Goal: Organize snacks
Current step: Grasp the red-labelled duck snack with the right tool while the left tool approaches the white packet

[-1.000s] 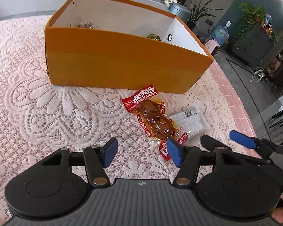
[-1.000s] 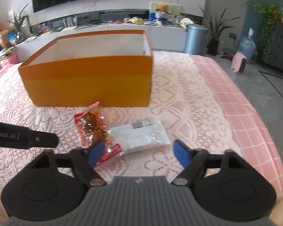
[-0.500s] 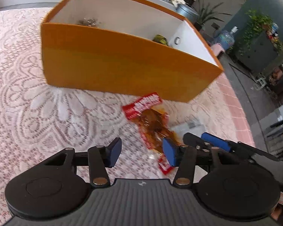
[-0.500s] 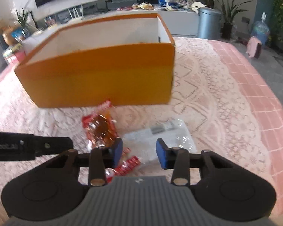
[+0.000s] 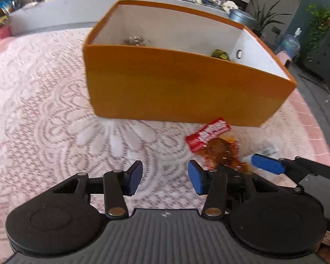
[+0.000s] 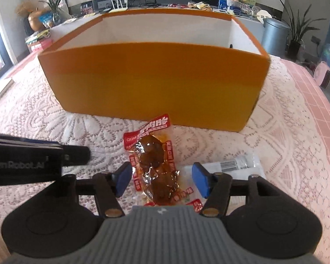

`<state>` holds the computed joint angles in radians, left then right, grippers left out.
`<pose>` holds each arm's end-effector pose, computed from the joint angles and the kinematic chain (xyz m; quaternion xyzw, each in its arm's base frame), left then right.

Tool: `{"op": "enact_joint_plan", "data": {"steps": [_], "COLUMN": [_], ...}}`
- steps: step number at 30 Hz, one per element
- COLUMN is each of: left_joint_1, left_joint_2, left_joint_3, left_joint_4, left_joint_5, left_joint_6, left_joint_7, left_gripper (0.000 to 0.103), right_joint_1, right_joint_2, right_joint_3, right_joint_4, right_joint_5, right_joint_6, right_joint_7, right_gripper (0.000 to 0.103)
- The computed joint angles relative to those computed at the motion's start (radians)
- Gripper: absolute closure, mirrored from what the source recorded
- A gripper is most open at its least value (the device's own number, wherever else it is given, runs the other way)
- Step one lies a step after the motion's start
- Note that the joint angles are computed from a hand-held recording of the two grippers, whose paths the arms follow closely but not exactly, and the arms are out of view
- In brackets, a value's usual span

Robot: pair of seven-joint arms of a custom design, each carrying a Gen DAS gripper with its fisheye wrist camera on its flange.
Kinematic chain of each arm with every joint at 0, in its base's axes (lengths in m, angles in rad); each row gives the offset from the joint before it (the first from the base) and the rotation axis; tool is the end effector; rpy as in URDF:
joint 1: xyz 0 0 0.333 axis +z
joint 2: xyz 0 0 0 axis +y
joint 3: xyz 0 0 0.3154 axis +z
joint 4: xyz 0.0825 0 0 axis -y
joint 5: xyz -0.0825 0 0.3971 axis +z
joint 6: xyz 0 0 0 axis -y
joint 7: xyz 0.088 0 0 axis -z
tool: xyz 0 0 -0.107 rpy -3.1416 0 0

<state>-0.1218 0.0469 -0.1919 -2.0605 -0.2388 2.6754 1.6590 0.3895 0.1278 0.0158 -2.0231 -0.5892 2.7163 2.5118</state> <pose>0.5846 -0.1807 0.4689 -0.5994 0.7457 -0.2709 0.1065 0.5691 0.2656 0.4384 -0.6461 0.6898 -0.2167 0.2444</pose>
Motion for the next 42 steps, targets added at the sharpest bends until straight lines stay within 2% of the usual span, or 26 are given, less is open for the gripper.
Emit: {"op": "enact_joint_plan", "data": {"steps": [5, 9, 13, 14, 15, 19, 20, 21, 24, 31, 33, 38, 42], "left_joint_1": [0.004, 0.005, 0.005, 0.005, 0.005, 0.007, 0.01, 0.011, 0.011, 0.01, 0.006, -0.009, -0.027], "left_joint_2": [0.009, 0.005, 0.009, 0.01, 0.012, 0.015, 0.012, 0.01, 0.003, -0.03, -0.041, -0.048, -0.058], "left_joint_3": [0.005, 0.003, 0.001, 0.002, 0.002, 0.001, 0.0, 0.0, 0.001, 0.002, 0.006, 0.011, 0.006], "left_joint_4": [0.013, 0.007, 0.009, 0.009, 0.01, 0.009, 0.004, 0.003, -0.006, -0.034, -0.044, -0.035, -0.029], "left_joint_5": [0.027, 0.034, 0.025, 0.026, 0.029, 0.036, 0.016, 0.003, 0.0, -0.204, -0.259, -0.356, -0.402], "left_joint_6": [-0.039, -0.042, -0.047, -0.049, -0.051, -0.049, -0.037, -0.037, -0.03, 0.01, 0.024, 0.001, -0.032], "left_joint_7": [-0.044, -0.037, -0.022, -0.023, -0.025, -0.03, -0.021, -0.013, -0.006, 0.152, 0.197, 0.304, 0.439], "left_gripper": [0.048, 0.048, 0.048, 0.048, 0.048, 0.047, 0.047, 0.047, 0.047, 0.047, 0.047, 0.047, 0.044], "right_joint_1": [0.023, 0.046, 0.051, 0.051, 0.05, 0.044, 0.047, 0.064, 0.049, 0.044, 0.035, -0.019, -0.063], "right_joint_2": [0.044, 0.064, 0.07, 0.072, 0.075, 0.072, 0.07, 0.063, 0.05, 0.0, -0.026, -0.11, -0.176], "right_joint_3": [-0.007, -0.016, -0.024, -0.027, -0.028, -0.031, -0.034, -0.05, -0.038, -0.036, -0.025, 0.017, 0.052], "right_joint_4": [0.049, 0.073, 0.071, 0.07, 0.071, 0.059, 0.057, 0.055, 0.041, 0.001, -0.016, -0.073, -0.107], "right_joint_5": [-0.048, -0.101, -0.125, -0.13, -0.132, -0.094, -0.098, -0.157, -0.141, -0.248, -0.264, -0.182, -0.148], "right_joint_6": [-0.044, -0.072, -0.053, -0.043, -0.034, 0.003, 0.002, -0.005, 0.011, 0.053, 0.04, 0.004, -0.09], "right_joint_7": [-0.017, -0.032, -0.021, -0.016, -0.016, -0.031, -0.026, 0.025, 0.027, 0.137, 0.174, 0.192, 0.181], "right_gripper": [0.038, 0.037, 0.038, 0.039, 0.046, 0.048, 0.059, 0.062, 0.063, 0.064, 0.064, 0.064, 0.064]}}
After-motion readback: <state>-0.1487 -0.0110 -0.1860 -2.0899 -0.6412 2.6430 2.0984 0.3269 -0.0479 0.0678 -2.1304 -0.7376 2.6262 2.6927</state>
